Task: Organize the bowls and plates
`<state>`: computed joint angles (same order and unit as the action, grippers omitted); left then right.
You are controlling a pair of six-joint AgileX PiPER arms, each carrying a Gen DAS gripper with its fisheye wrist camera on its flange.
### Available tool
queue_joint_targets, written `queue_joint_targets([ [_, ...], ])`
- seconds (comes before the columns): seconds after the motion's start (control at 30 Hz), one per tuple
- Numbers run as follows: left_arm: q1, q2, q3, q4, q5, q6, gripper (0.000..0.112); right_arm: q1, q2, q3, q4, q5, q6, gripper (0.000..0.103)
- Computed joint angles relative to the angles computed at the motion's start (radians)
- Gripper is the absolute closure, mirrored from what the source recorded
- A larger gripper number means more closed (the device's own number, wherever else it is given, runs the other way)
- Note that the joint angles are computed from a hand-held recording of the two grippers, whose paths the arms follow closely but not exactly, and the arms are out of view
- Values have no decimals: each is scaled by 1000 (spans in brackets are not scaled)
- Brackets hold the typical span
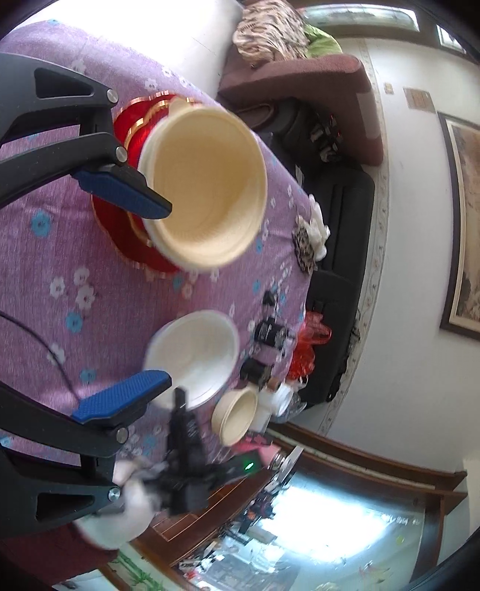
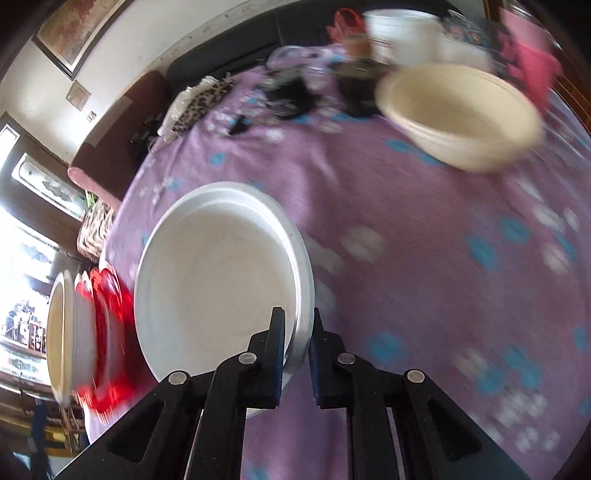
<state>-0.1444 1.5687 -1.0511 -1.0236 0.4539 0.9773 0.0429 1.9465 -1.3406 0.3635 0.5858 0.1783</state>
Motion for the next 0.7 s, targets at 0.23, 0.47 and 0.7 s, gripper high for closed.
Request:
queue_joint_targets([
  [0.23, -162, 123, -129, 241, 20, -275, 28, -163, -218, 337, 255, -18, -335, 89],
  [0.47, -284, 287, -319, 553, 31, -627, 28, -191, -309, 479, 467, -140, -558, 59],
  [0.7, -328, 459, -523, 730, 112, -831, 28, -183, -348, 549, 595, -226, -695, 59],
])
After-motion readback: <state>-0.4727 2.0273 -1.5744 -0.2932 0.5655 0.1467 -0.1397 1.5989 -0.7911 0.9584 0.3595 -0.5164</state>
